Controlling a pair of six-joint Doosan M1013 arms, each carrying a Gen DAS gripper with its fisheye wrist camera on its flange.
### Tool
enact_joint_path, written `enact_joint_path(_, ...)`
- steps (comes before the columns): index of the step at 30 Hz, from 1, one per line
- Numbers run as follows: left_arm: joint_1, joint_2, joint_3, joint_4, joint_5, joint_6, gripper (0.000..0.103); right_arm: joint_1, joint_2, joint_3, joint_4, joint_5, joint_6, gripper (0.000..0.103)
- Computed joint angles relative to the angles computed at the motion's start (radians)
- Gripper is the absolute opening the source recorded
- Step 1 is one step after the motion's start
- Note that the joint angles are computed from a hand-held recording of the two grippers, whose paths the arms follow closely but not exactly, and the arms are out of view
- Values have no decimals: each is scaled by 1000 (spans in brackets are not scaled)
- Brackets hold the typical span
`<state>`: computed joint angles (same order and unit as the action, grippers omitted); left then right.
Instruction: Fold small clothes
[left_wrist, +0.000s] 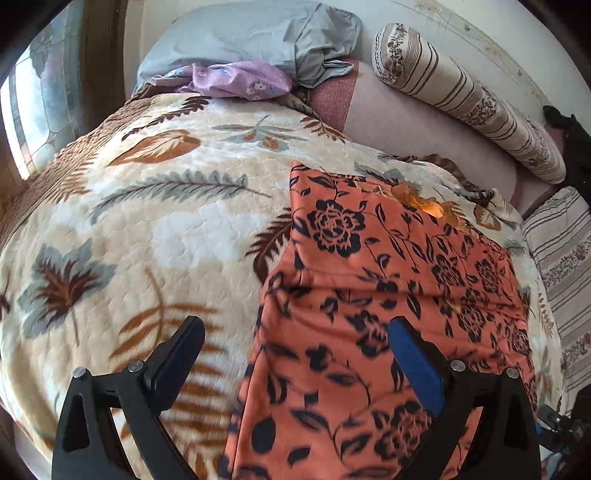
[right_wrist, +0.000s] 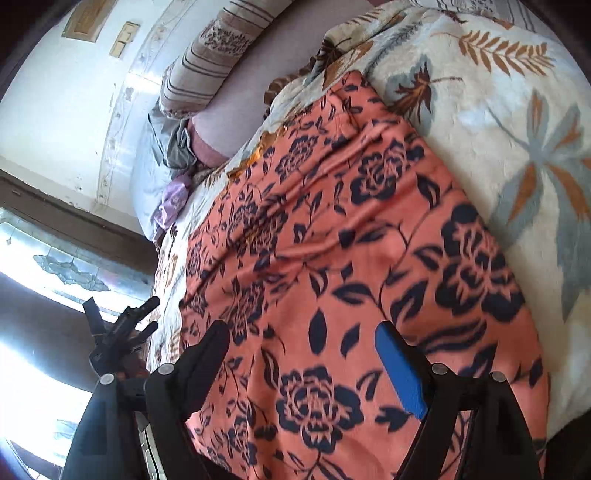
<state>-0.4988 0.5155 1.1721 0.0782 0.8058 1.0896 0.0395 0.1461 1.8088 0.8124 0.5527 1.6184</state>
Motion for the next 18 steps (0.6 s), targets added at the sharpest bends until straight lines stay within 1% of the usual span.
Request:
enact_joint_path(1,1,-26,39,-18,1,1,99,2,-3,10,-11,0,23,83)
enact_joint_path(2,1,-50,77,-30,1,-3,99,2,-8,20,11,-7,11,83)
enact_joint_path(4,-3,-84,139,-32,14,-33,99,8,-21,22,-19,-19,58,83)
enact_joint_path(6,-4,-106,182,-56,33,-27,99,10,-34,26,27,-37,2,83)
enact_joint_path(8,-9,-125,221,-60,35,-37,99,13,-40,28,50,-35,-33,84)
enact_joint_path(9,-10,-132,236,-68,33,-36,99,15,-36,25,17,-25,-3,86)
enact_joint_path(10,-9,-137,248,-86,31,-29,99,18,-28,17,-68,-7,80,87)
enact_joint_path(11,-9,-137,252,-96,41,-30,99,10,-21,21,-101,23,136,87)
enact_joint_path(13,-8,-137,256,-112,66,-28,99,3,-41,46,-47,-4,131,86)
enact_joint_path(15,-10,-152,273,-98,45,-47,99,4,-66,56,-94,-23,164,86)
enact_joint_path(17,-14,-162,283,-83,32,-63,99,0,-81,69,-89,-38,128,87)
enact_joint_path(18,-12,-163,282,-91,37,-56,99,-5,-82,73,-107,-27,149,87)
